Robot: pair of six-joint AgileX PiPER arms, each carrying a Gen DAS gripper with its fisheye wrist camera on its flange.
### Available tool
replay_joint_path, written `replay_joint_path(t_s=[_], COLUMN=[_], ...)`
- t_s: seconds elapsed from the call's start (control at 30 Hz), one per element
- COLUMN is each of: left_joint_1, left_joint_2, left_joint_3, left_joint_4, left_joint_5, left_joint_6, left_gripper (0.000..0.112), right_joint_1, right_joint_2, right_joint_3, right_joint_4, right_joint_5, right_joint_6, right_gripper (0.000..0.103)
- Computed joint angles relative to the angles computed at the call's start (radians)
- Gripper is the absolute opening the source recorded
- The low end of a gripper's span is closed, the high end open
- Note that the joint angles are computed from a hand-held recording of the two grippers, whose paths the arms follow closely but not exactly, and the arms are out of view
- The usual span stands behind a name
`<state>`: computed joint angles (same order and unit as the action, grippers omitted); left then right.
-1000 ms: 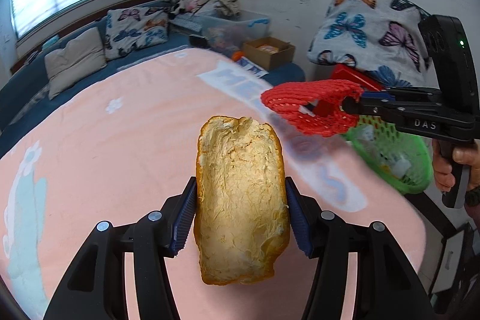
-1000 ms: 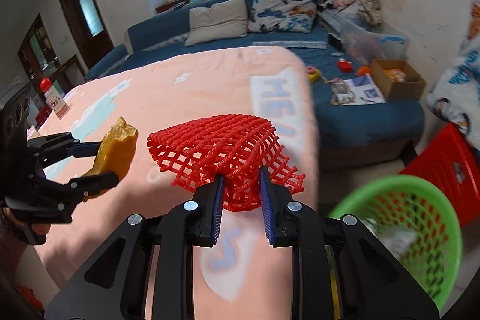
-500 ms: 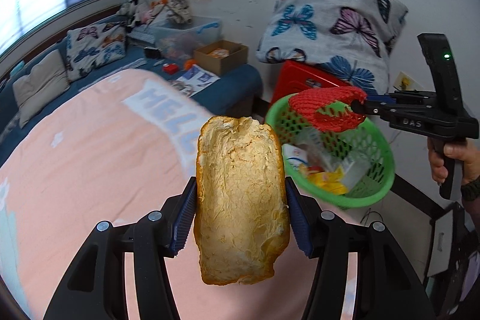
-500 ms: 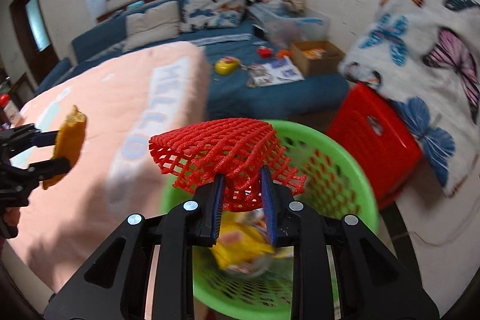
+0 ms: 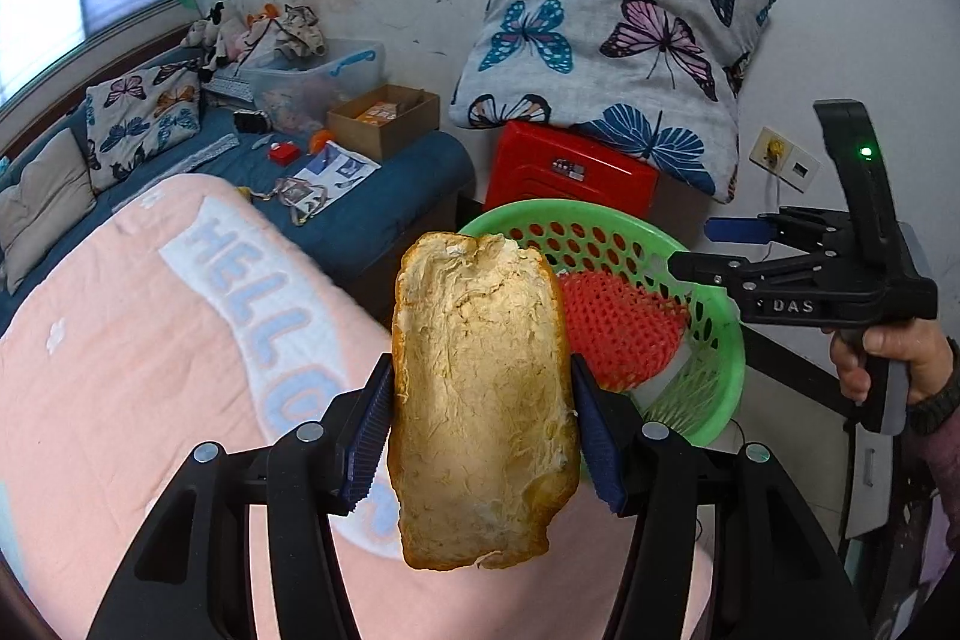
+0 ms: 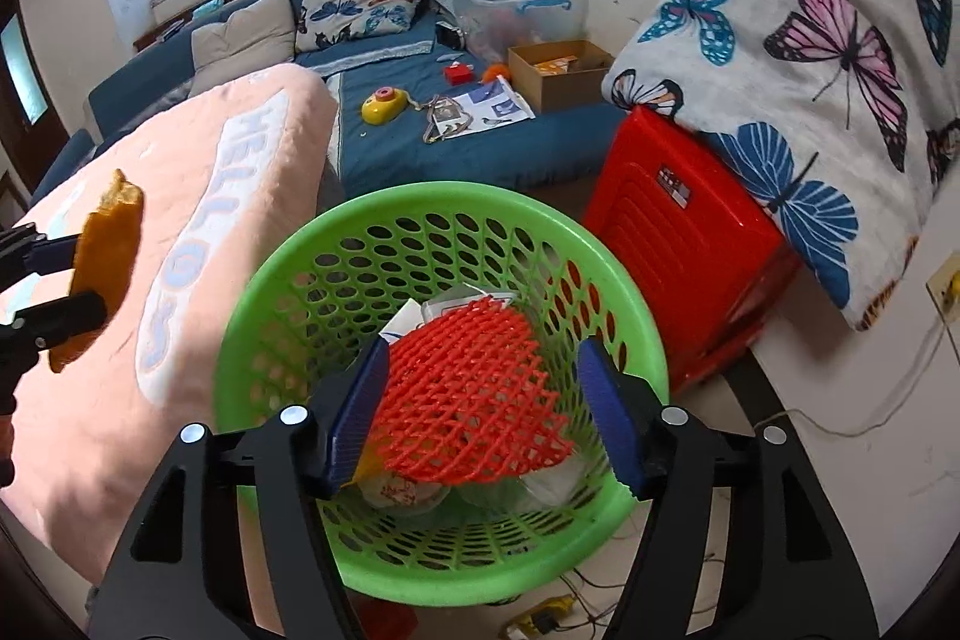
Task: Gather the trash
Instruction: 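Carry the red mesh net into the basket with the right gripper and release, then carry the bread slice over the basket with the left gripper and release it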
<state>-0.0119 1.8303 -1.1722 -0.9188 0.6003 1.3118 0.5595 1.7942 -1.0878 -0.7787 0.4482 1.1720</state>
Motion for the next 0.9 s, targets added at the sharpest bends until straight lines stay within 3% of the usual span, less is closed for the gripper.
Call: replay_joint_path(t_s=[0.17, 0.43, 0.9], left_joint_1=[-0.050, -0.132, -0.178], left_joint_2=[0.025, 0.072, 0.096], left_joint_3=[-0.037, -0.089, -0.105], left_joint_4=[0.032, 0.102, 0.115], left_joint_5=[-0.007, -0.026, -0.046], left_joint_6=[-0.069, -0.190, -0.239], left_gripper=[0.055, 0.057, 0.066], right_joint_1=[0.010, 0.043, 0.038], right_joint_2=[-0.057, -0.130, -0.157], right_joint_3=[0.053, 0.114, 0.182], right_joint_4=[-0.049, -0.108, -0.171], right_joint_5=[-0.016, -0.019, -0.064], right_joint_6=[0.059, 0.133, 0.222], right_gripper=[0.078, 0.081, 0.084])
